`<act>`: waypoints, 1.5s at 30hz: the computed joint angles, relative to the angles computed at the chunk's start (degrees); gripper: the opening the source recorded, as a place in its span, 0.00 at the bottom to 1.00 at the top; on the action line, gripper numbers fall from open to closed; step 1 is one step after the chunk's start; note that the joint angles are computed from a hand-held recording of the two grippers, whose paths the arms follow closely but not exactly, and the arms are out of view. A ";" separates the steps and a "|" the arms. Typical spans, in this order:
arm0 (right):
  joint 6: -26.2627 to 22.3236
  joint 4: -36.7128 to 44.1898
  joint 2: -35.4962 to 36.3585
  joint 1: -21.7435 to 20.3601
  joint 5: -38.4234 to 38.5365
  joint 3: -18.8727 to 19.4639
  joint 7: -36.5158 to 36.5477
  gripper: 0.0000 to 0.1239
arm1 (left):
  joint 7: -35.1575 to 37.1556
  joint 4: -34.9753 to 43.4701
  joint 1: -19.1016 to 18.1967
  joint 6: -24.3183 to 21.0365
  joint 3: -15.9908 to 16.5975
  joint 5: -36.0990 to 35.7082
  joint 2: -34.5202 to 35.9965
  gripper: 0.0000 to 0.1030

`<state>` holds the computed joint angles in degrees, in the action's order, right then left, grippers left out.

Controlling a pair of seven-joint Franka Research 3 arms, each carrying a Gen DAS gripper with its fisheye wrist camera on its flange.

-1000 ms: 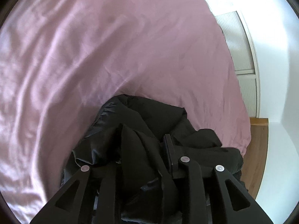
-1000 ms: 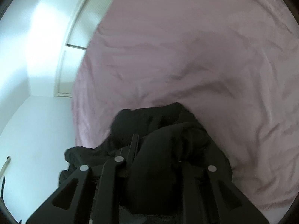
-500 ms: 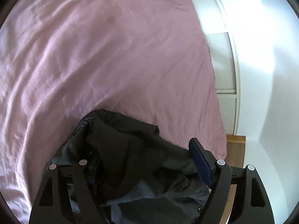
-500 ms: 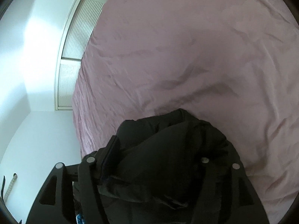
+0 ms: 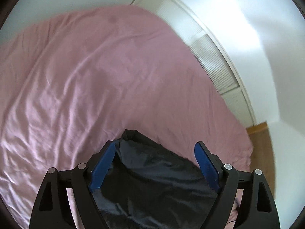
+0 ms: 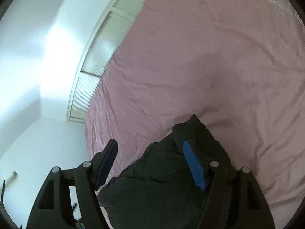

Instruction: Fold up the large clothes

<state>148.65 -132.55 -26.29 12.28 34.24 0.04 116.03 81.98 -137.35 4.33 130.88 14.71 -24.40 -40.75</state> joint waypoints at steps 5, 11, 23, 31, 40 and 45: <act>-5.31 0.87 -4.26 -1.21 -9.36 3.83 -0.34 0.57 | 0.45 -3.72 -0.02 -0.35 -4.37 5.49 -6.41 0.82; -6.91 -1.71 -9.13 0.79 -17.65 9.35 -2.12 0.58 | 0.61 -11.23 -3.99 -0.03 -8.96 12.01 -15.19 0.82; -0.99 -6.63 -7.17 7.68 -27.20 19.41 0.78 0.58 | -6.18 -23.45 -15.36 10.56 -17.96 20.51 -20.39 0.85; 2.44 -4.03 2.91 6.13 -37.84 20.35 3.48 0.62 | -9.84 -21.71 -14.34 20.87 -19.75 28.32 -4.79 0.95; 4.70 5.61 16.57 4.90 -45.03 13.97 4.17 0.66 | -10.45 -8.11 -11.59 23.14 -18.59 31.08 14.76 0.99; 2.98 11.32 23.32 6.44 -40.58 9.48 1.73 0.67 | -10.33 1.22 -10.75 18.79 -19.08 28.97 25.39 0.99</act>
